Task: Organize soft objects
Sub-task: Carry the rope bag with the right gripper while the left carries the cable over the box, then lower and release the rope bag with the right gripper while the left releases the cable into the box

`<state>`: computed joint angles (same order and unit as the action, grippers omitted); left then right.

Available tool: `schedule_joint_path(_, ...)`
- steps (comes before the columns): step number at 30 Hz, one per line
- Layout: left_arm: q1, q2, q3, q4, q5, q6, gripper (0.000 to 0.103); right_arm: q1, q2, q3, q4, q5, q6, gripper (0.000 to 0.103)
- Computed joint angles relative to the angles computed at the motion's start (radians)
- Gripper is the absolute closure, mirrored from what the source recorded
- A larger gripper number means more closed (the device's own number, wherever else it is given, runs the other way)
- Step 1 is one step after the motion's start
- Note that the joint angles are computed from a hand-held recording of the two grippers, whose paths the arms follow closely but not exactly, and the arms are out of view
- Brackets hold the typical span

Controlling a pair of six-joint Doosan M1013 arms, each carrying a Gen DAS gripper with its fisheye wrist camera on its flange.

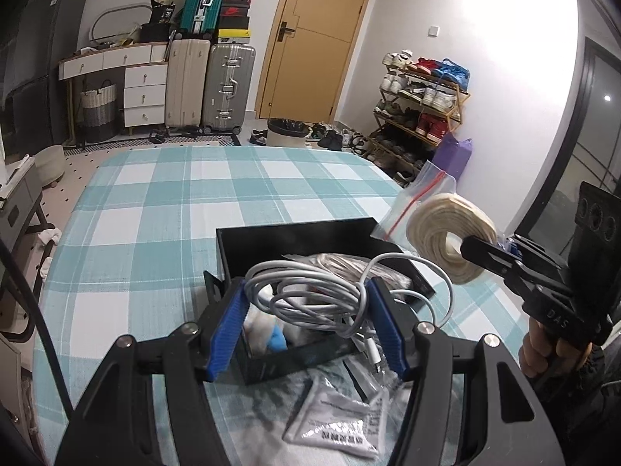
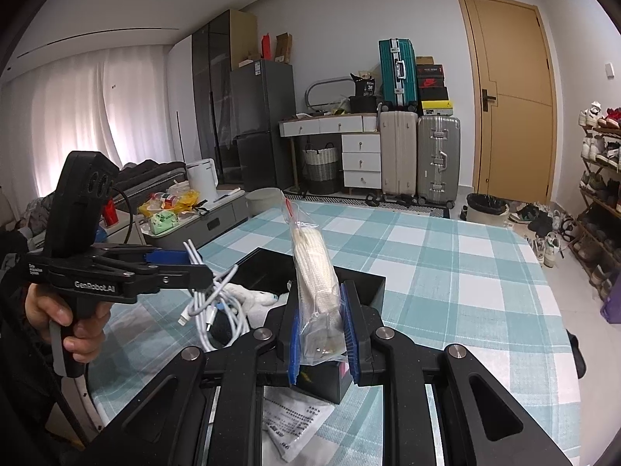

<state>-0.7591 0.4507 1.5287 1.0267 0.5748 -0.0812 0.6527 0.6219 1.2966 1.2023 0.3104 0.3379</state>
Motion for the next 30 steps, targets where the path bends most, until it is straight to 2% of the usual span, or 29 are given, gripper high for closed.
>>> schedule_joint_path(13,0.035,0.024,-0.026,-0.011,-0.012,-0.017,0.042,0.01,0.064,-0.107,-0.312,0.025,0.288,0.085)
schedule_joint_path(21,0.038,0.051,-0.05,-0.046,0.024,0.033,0.042,0.017,0.098,-0.156,-0.472,0.031,0.429,0.085)
schedule_joint_path(25,0.033,0.059,-0.061,-0.041,0.044,0.062,0.042,0.025,0.113,-0.177,-0.595,0.033,0.518,0.085)
schedule_joint_path(30,0.023,0.069,-0.075,-0.047,0.077,0.118,0.041,0.049,0.128,-0.198,-0.846,0.011,0.679,0.085)
